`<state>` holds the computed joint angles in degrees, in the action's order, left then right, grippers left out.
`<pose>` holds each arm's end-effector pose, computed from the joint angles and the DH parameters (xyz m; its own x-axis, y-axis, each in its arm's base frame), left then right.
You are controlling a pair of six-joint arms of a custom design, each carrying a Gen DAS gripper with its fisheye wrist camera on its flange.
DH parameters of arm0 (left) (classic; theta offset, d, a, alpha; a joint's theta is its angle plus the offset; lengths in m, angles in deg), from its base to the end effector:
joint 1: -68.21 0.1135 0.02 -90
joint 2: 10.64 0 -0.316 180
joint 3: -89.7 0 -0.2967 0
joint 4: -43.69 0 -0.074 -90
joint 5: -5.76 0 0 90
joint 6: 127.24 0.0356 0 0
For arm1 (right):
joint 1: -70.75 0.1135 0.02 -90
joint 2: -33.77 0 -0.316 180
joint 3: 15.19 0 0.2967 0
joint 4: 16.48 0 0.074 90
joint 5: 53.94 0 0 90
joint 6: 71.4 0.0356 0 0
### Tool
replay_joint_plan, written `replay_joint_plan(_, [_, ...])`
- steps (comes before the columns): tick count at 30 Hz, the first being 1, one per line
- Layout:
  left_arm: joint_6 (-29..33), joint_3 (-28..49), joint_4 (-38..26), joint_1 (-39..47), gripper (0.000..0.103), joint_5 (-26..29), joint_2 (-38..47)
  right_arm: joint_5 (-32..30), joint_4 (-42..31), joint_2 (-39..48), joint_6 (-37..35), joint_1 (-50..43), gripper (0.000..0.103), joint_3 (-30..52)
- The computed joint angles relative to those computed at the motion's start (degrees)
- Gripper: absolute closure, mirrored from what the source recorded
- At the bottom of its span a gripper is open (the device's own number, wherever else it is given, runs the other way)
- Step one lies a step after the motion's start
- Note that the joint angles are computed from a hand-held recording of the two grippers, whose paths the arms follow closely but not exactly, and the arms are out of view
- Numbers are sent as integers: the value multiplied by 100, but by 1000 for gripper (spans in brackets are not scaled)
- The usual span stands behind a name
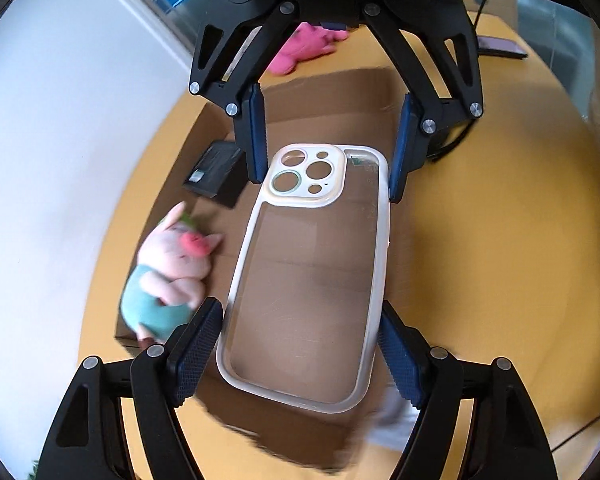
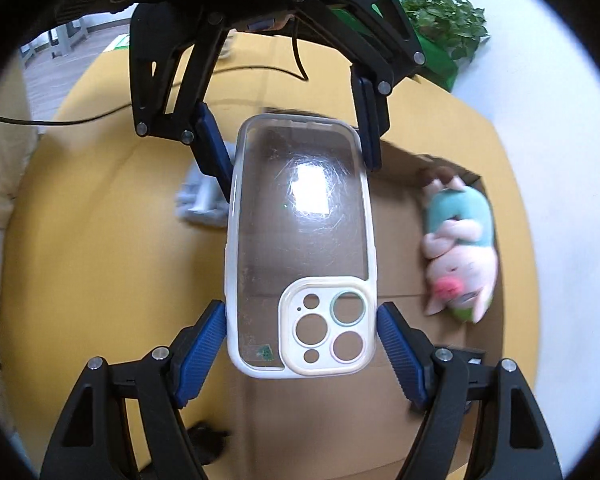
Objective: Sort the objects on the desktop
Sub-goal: 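Carry the phone case with both grippers into the cardboard box and release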
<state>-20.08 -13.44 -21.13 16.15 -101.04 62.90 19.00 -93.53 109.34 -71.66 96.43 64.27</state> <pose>0.1792 -0.2131 0.3387 -0.3185 0.8680 -0.3810 0.7998 0.4618 0.3835 0.2375 0.1258 0.3363 0.4948 -0.8229 -0.2795 -0.8603 -0.4185 -0.2910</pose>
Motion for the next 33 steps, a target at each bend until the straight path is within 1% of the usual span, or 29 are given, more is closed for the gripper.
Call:
replay_joint_plan(1, [157,17,61,246,24,120,80,11,145,196,76,47,27,70])
replay_joint_plan(2, [236,42,94,463,36,263,158,21,271,393,145,82,40,146])
replay_joint_plan(3, [271,73,145,675,82,419,261,68,450,617,229,124,62,222])
replay_joint_plan(4, [339,91,287,933,88,535,431,158,652,817,337,181,87,259])
replay_joint_plan(7, [585,-22,728,1425,88,721,857,227,984,1565,600,341,86,427])
replay_joint_plan(11, [685,-158,951,1686,88,715,1533,414,1542,2219,867,442,86,286])
replay_joint_plan(13, [685,-323,1031,1751,88,754,1535,281,1556,2382,959,336,86,332])
replay_joint_plan(17, [560,-629,1139,1918,86,956,1050,-274,1255,2386,1055,-78,85,533])
replay_joint_plan(18, [516,-676,1155,1972,83,1008,929,-378,1222,2362,1132,-189,84,562])
replay_joint_plan(19, [475,-719,1195,2030,72,1041,816,-442,1217,2339,1209,-262,78,571])
replay_joint_plan(20, [436,-744,1248,2098,64,1037,742,-486,1210,2327,1290,-310,68,577])
replay_joint_plan(21, [396,-729,1245,2156,50,1051,718,-527,1224,2316,1439,-348,62,576])
replay_joint_plan(22, [322,-677,1160,2212,42,1136,709,-548,1267,2308,1626,-360,49,565])
replay_joint_plan(23, [262,-610,1099,2291,38,1237,766,-578,1299,2315,1796,-359,41,562])
replay_joint_plan(24, [198,-552,1034,2312,33,1264,823,-636,1308,2344,1991,-348,41,584])
replay_joint_plan(25, [142,-492,966,2290,31,1230,890,-708,1298,2407,2261,-324,41,640])
replay_joint_plan(27, [42,-389,877,2198,31,1031,1070,-817,1251,2540,2743,-280,41,756])
replay_joint_plan(28, [-21,-333,825,2188,31,1025,1126,-903,1209,2610,2982,-269,41,815])
replay_joint_plan(30, [-153,-241,697,2220,31,1206,1117,-1056,1139,2665,3221,-283,41,848])
replay_joint_plan(32, [-75,-251,635,2229,26,1473,905,-1208,1011,2682,3293,-334,41,849])
replay_joint_plan(33, [50,-303,695,2243,22,1609,770,-1299,907,2704,3314,-372,41,883])
